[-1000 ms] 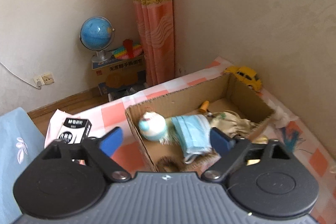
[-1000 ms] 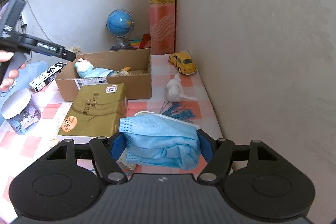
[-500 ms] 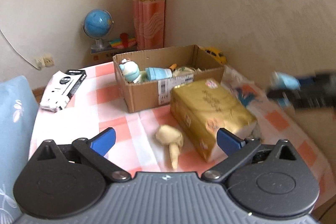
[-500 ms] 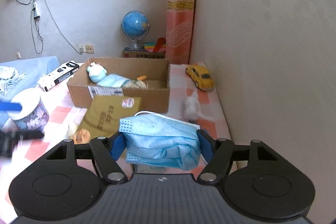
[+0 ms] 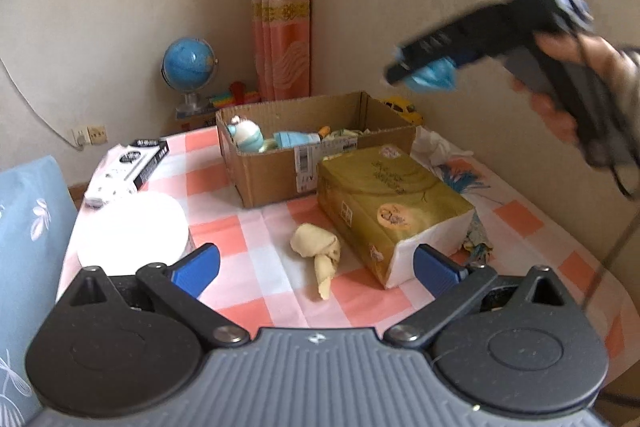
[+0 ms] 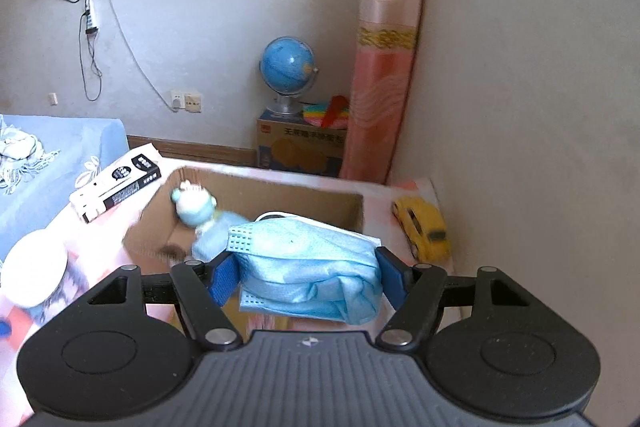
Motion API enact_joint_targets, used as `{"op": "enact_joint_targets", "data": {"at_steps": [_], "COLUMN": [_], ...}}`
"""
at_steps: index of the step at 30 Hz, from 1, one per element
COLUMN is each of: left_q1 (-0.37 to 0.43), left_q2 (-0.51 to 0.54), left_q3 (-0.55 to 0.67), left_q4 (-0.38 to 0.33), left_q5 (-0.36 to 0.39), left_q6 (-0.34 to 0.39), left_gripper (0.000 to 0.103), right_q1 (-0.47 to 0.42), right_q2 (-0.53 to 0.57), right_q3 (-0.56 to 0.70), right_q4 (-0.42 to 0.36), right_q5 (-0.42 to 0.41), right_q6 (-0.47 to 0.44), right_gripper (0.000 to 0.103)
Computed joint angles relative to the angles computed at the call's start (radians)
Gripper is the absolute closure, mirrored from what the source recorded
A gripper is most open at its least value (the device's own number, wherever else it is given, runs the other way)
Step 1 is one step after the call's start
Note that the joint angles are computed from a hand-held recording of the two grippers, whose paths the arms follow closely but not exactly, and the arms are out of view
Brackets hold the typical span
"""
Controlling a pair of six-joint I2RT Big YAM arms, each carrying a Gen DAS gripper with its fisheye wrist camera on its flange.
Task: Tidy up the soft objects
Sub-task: 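Carry the blue mask into the cardboard box and open the right gripper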
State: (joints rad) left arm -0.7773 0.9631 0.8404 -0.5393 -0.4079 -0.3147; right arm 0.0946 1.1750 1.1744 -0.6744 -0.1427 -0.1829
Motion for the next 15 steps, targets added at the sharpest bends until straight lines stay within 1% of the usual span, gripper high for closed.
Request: {"op": "enact_joint_targets", "data": {"at_steps": [4, 7, 9, 12, 13, 14, 15], "left_q1": [0.002, 0.02, 0.03, 0.04, 0.042, 0.045, 0.048], "left_q2": [0.003, 0.003, 0.002, 0.001, 0.0, 0.001, 0.002], "left_q3": [-0.012, -0.02, -0.024, -0.028, -0.029, -0.029, -0.029], "left_q4": [-0.012, -0.012, -0.015, -0.019, -0.021, -0.024, -0.025], "left_q5": [-0.012, 0.006, 0.009, 0.008, 0.007, 0.006, 0.007], "left_q6": [-0.012, -0.025, -0.032, -0.034, -0.037, -0.041, -0.042], "left_gripper": [0.001, 0.001, 0.001, 0.001, 0.001, 0.001, 0.001], "right_q1": [0.028, 0.044, 0.05, 0.048, 0.049, 0.05, 0.049], "right_q2": [0.104, 0.172, 0.211, 0.267, 0.28, 0.289, 0.296], "right_q3": [0.093, 0.153, 0.185, 0.235, 0.244, 0.246, 0.249], "right_q4": [-0.019, -0.031, -0.035, -0.051, -0.05, -0.04, -0.038], "right_q5": [0.008, 0.017, 0.026, 0.015, 0.018, 0.032, 0.04], "right_q6": [-0.014, -0.026, -0.021, -0.009, -0.009, -0.007, -0.004], "right_gripper": [0.029, 0.029, 0.029, 0.028, 0.025, 0.017, 0.013]}}
